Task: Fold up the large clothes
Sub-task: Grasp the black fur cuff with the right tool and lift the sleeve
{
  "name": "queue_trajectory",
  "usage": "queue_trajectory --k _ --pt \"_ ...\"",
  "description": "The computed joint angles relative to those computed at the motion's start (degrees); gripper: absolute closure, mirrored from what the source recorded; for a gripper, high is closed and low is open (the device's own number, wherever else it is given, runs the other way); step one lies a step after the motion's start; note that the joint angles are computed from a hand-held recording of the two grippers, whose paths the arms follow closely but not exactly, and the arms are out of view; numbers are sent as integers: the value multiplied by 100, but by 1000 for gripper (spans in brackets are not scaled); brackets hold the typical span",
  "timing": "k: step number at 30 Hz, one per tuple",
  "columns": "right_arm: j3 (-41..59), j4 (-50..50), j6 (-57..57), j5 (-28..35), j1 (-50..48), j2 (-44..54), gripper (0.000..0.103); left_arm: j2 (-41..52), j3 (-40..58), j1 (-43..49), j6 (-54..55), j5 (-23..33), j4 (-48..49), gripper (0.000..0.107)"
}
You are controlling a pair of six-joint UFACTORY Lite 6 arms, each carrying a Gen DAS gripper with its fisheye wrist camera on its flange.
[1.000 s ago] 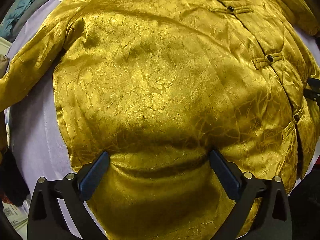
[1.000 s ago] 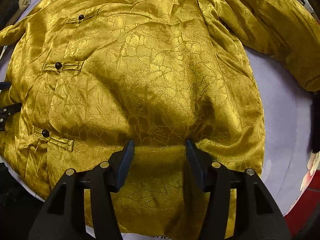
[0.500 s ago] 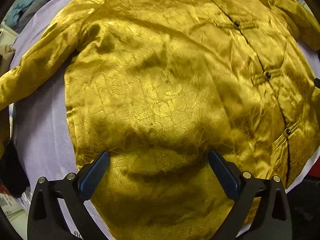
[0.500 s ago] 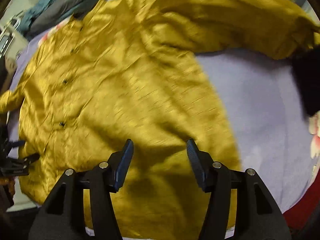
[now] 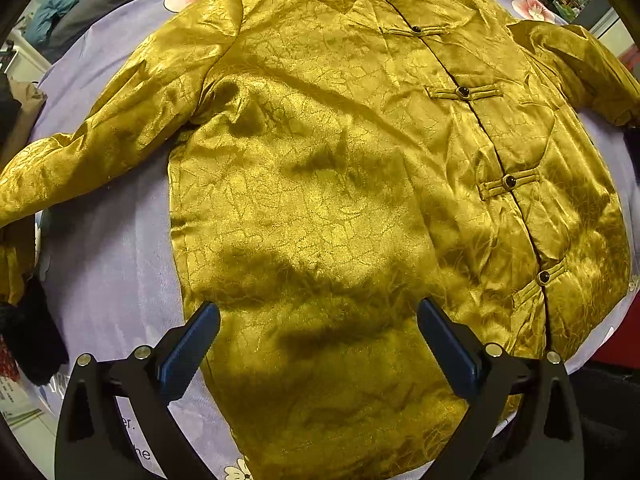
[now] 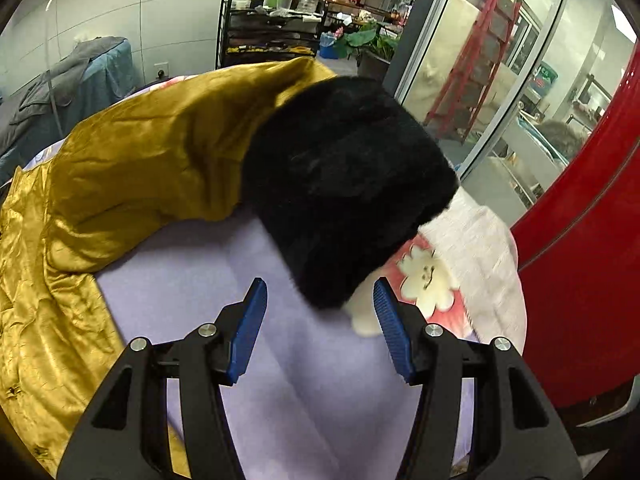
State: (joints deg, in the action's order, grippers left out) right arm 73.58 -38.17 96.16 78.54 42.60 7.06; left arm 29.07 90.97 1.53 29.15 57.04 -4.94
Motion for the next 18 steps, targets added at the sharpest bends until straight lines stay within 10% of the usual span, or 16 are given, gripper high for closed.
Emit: queue_trajectory --k 3,6,12,18 --pt "-91 -318 -93 -273 -173 -82 48 24 19 -101 -128 13 24 10" --pt "-63 91 -866 -1012 -786 -301 94 168 105 -28 -24 -56 -21 10" --pt "-186 739 -1366 -2478 -2295 -2174 96 330 653 -34 -134 247 -56 10" --pt "828 1958 -3324 -1926 -4214 -2143 96 860 1571 134 -257 781 -403 10"
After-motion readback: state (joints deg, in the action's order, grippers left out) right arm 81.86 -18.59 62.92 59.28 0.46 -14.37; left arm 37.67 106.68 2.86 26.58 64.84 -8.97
